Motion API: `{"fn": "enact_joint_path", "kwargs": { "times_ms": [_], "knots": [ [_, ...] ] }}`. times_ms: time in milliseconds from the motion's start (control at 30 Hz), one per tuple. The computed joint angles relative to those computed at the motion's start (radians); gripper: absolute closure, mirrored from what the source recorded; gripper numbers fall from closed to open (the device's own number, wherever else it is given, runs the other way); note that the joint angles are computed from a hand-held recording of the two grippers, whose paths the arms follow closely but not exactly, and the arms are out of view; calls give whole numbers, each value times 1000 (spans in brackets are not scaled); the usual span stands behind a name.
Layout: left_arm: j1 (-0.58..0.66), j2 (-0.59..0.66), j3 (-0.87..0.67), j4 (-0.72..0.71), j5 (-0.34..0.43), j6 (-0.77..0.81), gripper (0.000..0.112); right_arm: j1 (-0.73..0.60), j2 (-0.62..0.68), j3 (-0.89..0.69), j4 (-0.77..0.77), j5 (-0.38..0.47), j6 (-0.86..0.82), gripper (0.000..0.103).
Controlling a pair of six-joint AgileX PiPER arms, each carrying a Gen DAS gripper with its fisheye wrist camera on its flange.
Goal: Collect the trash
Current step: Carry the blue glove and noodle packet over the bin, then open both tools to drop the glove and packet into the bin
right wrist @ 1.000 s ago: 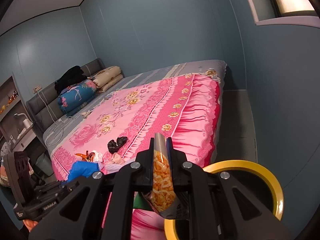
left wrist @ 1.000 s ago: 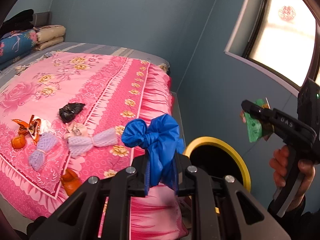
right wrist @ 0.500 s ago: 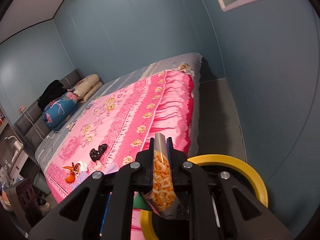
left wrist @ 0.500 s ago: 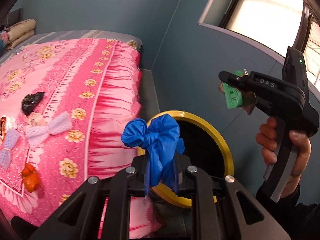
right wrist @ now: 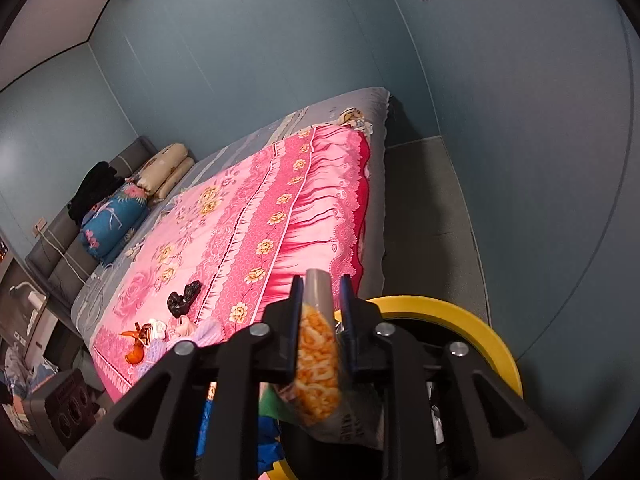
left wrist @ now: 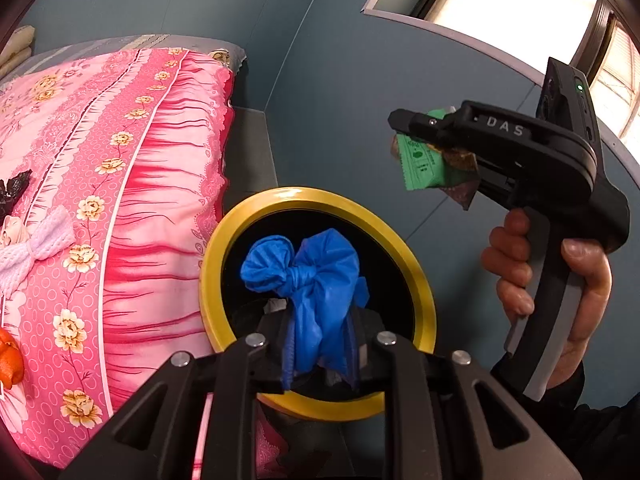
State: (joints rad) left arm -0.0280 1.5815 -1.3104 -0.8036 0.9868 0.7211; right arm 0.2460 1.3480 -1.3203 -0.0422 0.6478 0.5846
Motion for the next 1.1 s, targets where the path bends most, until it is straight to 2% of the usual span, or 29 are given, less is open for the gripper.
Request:
{"fn": "enact_joint_path", "kwargs": {
  "times_ms": [133, 267, 333, 467, 667, 833, 1100],
  "knots": [
    [-12, -8, 8, 11, -18, -3, 86, -12, -10, 10, -26, -4, 33, 80],
    [-2, -17, 19, -7, -19, 9, 65, -23, -16, 17, -43, -7, 58, 75],
    [10, -27, 27, -19, -18, 21, 60, -23, -17, 15, -66, -5, 80, 66],
    [44, -35, 27, -37, -6, 23, 46, -30, -30, 25, -83, -16, 104, 55],
    [110, -72, 42, -34, -43, 27, 30, -31, -26, 30, -14, -57, 25, 44],
    [167, -109, 58, -13, -84, 32, 24, -1, -10, 5, 23, -71, -24, 37],
    [306, -117, 59, -13, -71, 51, 22, 118, 66, -111, -34, -63, -21, 33]
  ]
}}
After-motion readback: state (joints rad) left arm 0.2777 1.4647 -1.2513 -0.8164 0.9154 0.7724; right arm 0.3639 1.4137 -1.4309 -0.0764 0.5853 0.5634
